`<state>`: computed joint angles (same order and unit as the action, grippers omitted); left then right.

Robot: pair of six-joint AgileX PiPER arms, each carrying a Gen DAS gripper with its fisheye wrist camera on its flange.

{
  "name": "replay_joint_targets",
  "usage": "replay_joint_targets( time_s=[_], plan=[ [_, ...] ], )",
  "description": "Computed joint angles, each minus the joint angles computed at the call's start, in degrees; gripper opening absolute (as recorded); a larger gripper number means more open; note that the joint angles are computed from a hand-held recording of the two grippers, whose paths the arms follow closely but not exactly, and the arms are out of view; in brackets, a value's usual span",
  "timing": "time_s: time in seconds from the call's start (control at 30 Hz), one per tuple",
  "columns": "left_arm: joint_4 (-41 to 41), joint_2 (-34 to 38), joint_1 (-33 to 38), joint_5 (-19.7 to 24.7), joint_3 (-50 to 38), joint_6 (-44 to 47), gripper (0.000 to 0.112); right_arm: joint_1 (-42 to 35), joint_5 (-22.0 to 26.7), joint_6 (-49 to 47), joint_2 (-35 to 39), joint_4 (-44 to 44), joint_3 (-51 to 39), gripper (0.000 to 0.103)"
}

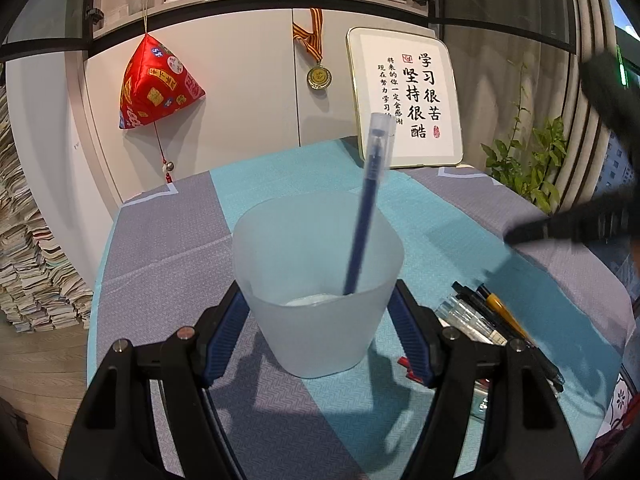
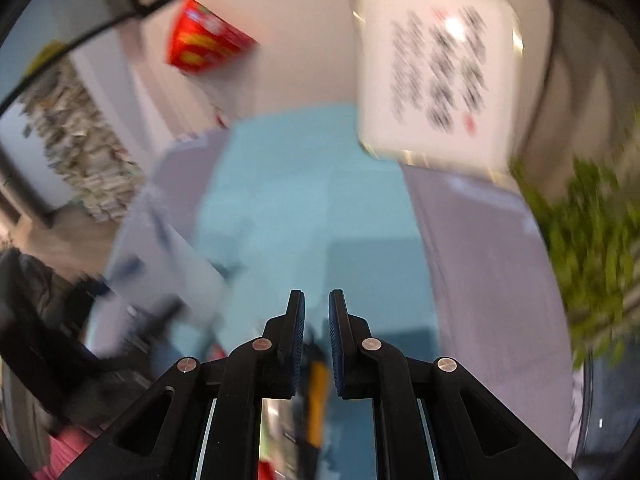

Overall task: Organize stationery
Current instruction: 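Lower the blue pen into the cup and open the right gripper, then grasp the yellow mechanical pencil from the pile with the right gripper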

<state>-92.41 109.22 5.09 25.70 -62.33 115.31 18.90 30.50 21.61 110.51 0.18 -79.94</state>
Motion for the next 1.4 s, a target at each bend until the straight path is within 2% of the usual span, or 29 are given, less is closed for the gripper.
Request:
replay_joint_targets(
  time_s=[0.13,0.3,0.53,0.7,0.8,0.93,1.03,1.17,1.4],
  plan=[
    [0.5,0.1,0.1,0.2,-0.2,-0.7,0.07,-2.2,-1.8,-7.9,0.6,9.8,4.4,0.011],
    [1.1,0.2,0.3,0.3,-0.5,-1.1,0.07,-2.4,-2.1,-11.4,0.9,13.8,4.8,0.011],
    [1.4,0.3,0.4,0.3,-0.7,-1.4,0.07,-0.6,-0.4,-6.2,3.6,8.5,2.1,0.011],
    [1.3,0.3,0.4,0.3,-0.7,-1.3,0.07,-0.4,0.4,-7.5,4.9,9.9,0.5,0.011],
    [1.3,0.3,0.3,0.3,-0.7,-1.3,0.07,1.0,3.2,0.0,6.6,1.9,-2.3,0.011],
    [1.6,0.6,0.4,0.3,-1.1,-1.6,0.07,1.9,4.3,2.2,7.7,-1.2,-4.0,0.011],
    [1.7,0.5,0.4,0.3,-1.1,-1.8,0.07,0.8,2.3,0.4,6.8,2.4,-2.5,0.01],
    [1.5,0.5,0.4,0.3,-1.0,-1.5,0.07,0.2,-1.1,-0.3,2.6,3.2,1.5,0.01],
    [1.7,0.5,0.4,0.3,-1.1,-1.6,0.07,2.1,-3.6,5.8,-4.3,-4.1,4.7,0.01]
  ],
)
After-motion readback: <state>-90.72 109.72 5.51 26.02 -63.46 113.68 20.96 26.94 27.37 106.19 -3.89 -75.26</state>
